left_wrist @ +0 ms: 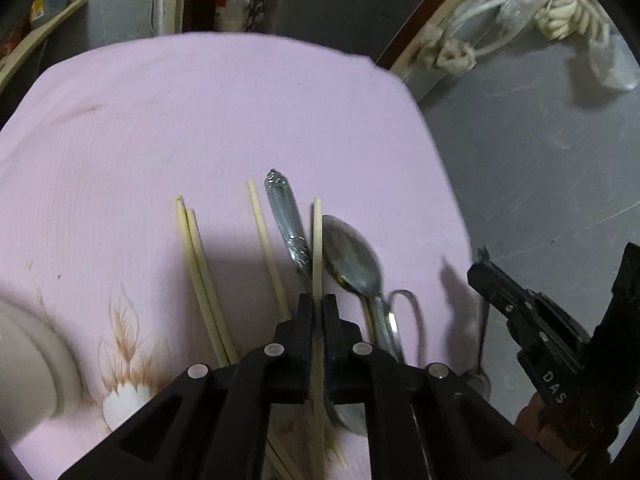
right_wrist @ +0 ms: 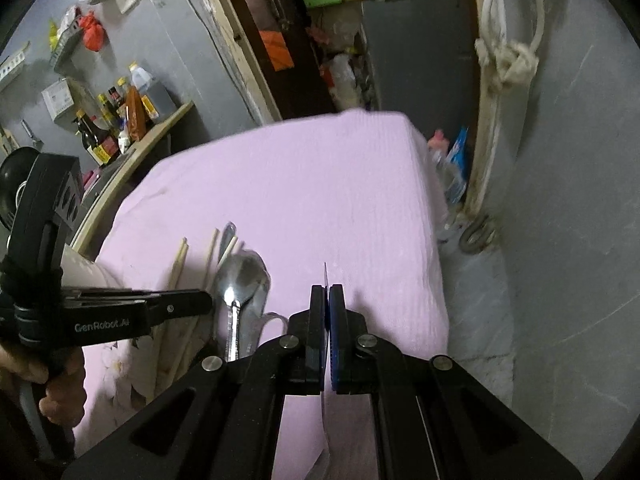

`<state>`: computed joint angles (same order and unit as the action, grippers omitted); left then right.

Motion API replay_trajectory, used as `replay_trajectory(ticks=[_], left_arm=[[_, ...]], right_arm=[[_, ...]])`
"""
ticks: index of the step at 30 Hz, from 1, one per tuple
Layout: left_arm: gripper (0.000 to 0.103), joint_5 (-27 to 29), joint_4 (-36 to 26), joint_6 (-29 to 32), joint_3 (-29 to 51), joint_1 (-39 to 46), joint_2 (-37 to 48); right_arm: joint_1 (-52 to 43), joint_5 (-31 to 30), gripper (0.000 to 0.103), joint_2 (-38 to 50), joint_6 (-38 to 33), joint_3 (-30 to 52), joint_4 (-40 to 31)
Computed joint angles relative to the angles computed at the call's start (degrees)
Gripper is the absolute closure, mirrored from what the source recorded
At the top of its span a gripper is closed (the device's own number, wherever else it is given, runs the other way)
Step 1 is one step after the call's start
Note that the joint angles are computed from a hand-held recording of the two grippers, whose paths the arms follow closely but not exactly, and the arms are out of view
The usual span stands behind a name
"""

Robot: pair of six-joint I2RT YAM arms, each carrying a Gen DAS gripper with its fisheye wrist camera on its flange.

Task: Organize utensils
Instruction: 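Lift chopstick and spoon and carry both over the white holder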

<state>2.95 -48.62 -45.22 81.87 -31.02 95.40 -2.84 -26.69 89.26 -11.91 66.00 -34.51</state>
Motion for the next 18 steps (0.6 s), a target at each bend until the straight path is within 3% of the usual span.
replay_trajectory(ticks=[6, 12, 18], left_arm=[[0.098, -4.47, 9.20, 0.49, -11.40, -4.26, -15.29], [0.098, -10.82, 7.10, -0.69, -14.25, -8.79, -26.33], [0.098, -14.89, 3.04, 1.10, -10.83, -7.78, -33.12]], right_arm=[[-1.82, -2.94, 0.101, -9.76, 5.05, -3.55, 1.73], [-1.98, -2.97, 0.101, -19.25, 10.52, -3.92, 1.10], [4.07, 0.42, 0.101, -26.41, 16.51, 0.09, 1.57]])
